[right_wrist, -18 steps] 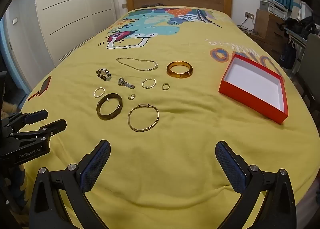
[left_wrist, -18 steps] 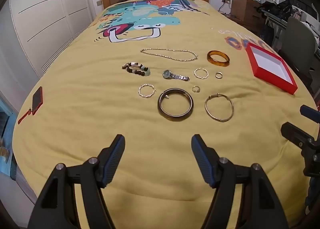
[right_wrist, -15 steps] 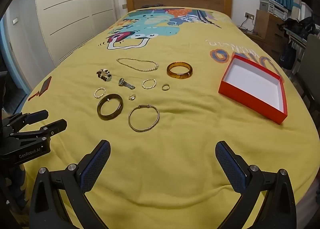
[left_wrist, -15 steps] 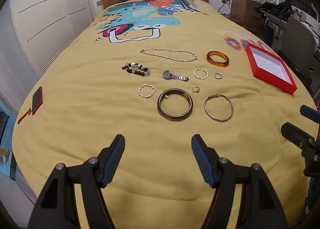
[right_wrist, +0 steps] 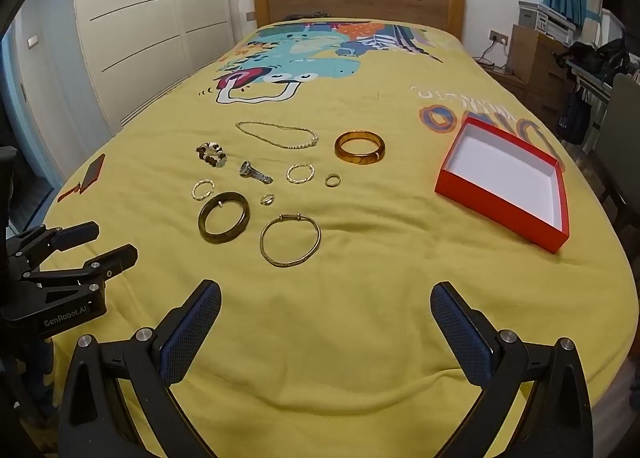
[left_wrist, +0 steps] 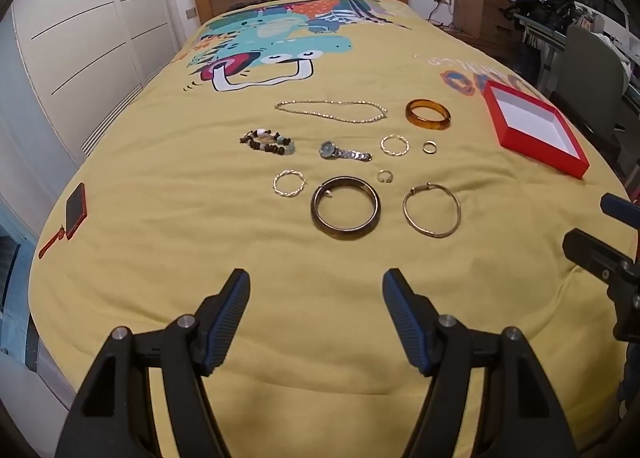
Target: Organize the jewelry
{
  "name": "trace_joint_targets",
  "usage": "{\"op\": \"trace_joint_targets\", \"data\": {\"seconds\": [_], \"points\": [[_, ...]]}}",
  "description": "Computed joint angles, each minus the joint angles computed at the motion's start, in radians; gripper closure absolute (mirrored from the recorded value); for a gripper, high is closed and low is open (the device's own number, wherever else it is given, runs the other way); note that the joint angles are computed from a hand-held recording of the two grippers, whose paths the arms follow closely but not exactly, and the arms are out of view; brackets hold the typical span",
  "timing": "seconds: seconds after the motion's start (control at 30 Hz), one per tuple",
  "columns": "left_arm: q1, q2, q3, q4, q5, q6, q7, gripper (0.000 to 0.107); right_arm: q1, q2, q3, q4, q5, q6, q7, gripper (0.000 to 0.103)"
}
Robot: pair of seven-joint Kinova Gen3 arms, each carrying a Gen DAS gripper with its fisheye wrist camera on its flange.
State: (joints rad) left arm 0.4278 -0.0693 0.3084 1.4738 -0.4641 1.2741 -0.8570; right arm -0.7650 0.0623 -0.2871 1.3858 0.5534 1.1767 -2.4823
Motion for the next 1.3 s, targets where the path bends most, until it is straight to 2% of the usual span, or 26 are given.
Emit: {"op": "trace_joint_targets", "data": {"seconds": [0.23, 0.8, 1.0, 1.3], "points": [[-0.001, 0.007, -0.008, -0.006, 0.02, 0.002, -0.02, 0.04, -0.002, 0.0, 0.0, -0.003, 0.008, 0.003, -0.008, 0.0], [0.012, 0.003, 0.005, 0.006, -0.043, -0.001, 0.044, 0.04, 0.018, -0.004, 0.004, 0.011, -0.013, -0.029, 0.011, 0.0], [-0.009, 0.004, -0.022, -0.005, 0.021, -0.007, -0.007, 0.04, 0.02, 0.001, 0.006, 0.006, -0.018, -0.034, 0.029, 0.001], [-0.036, -0.001, -0.034, -0.002, 0.061, -0.026, -0.03, 0.04, 0.025, 0.017, 0.019, -0.018, -0.031, -0.039, 0.059, 0.003]]}}
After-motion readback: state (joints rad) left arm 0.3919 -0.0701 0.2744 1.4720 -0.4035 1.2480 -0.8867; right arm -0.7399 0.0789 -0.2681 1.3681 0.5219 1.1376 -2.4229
